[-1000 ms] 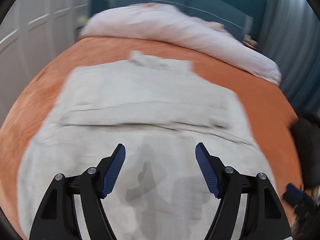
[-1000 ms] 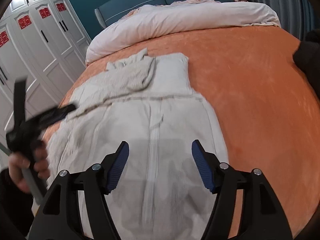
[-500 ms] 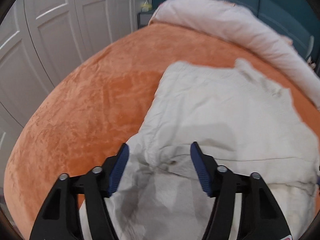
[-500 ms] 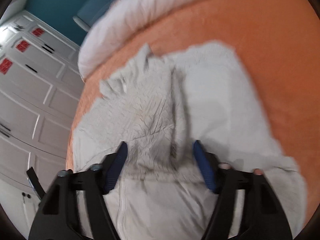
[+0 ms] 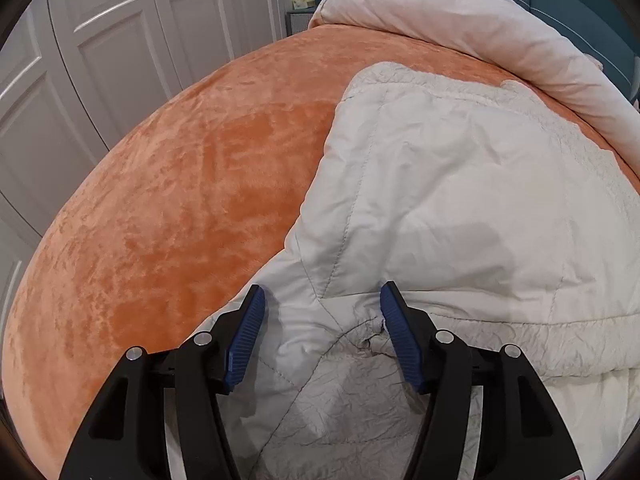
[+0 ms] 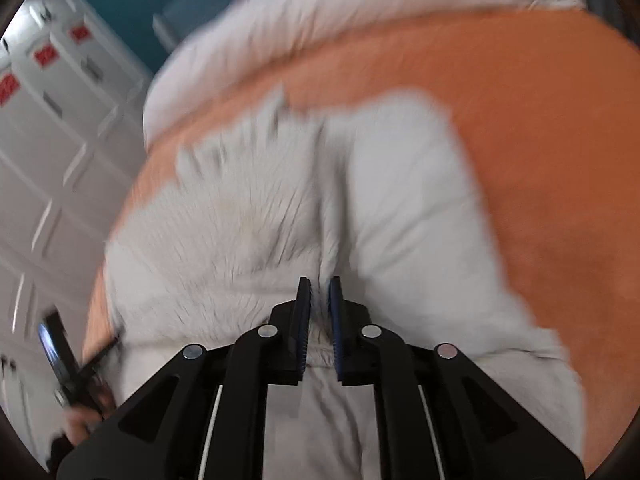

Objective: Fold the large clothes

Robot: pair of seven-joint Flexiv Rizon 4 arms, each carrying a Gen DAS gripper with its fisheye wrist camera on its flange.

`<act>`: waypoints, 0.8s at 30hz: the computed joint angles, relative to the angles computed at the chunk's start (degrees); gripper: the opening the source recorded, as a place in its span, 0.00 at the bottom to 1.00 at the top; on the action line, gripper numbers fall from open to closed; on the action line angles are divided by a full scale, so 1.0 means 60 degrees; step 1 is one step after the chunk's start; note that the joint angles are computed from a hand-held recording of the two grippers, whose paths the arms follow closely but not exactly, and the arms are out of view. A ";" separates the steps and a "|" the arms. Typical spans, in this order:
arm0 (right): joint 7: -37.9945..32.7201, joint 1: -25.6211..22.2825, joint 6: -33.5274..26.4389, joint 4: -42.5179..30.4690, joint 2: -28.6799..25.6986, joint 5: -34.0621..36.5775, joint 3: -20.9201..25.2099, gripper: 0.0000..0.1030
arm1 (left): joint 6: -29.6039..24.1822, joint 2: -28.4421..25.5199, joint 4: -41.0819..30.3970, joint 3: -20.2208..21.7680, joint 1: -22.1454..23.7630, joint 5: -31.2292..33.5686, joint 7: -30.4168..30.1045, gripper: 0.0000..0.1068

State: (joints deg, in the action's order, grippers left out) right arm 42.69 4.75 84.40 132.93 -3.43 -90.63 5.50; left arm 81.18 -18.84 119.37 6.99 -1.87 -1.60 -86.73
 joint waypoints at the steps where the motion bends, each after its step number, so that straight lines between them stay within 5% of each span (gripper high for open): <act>1: -0.0065 -0.0027 -0.1116 0.0081 0.0459 0.0174 0.0499 0.10 | 0.0093 -0.0054 0.0002 0.0059 -0.0050 0.0052 -0.0096 0.57; 4: -0.1192 0.0829 -0.1322 -0.0763 0.0235 0.0253 0.0289 0.10 | 0.0308 -0.0181 -0.0091 0.0573 -0.0489 0.0539 -0.0617 0.60; 8: -0.5218 0.1672 -0.0621 -0.2719 -0.1776 0.2646 0.0359 0.10 | 0.0440 -0.0231 -0.0074 0.0624 -0.0471 0.0652 -0.0874 0.67; 13: -0.9765 0.2508 -0.2064 -0.4711 -0.3840 0.6047 0.1126 0.09 | 0.0669 -0.0307 0.0017 0.0554 -0.0386 0.0511 -0.0876 0.71; 16: -0.9263 0.2862 -0.1946 -0.3971 -0.3414 0.5468 0.0430 0.09 | 0.0802 -0.0372 0.0028 0.0594 -0.0425 0.0518 -0.0922 0.73; 21: -0.5788 0.2435 -0.1133 -0.1277 -0.1338 0.3567 -0.1074 0.05 | 0.1193 -0.0474 0.0160 0.0461 -0.0308 0.0250 -0.0754 0.75; 24: -0.4515 0.1658 -0.1593 -0.0099 -0.0018 0.3209 -0.0822 0.22 | 0.1250 -0.0540 0.0116 0.0742 -0.0571 0.0283 -0.0829 0.75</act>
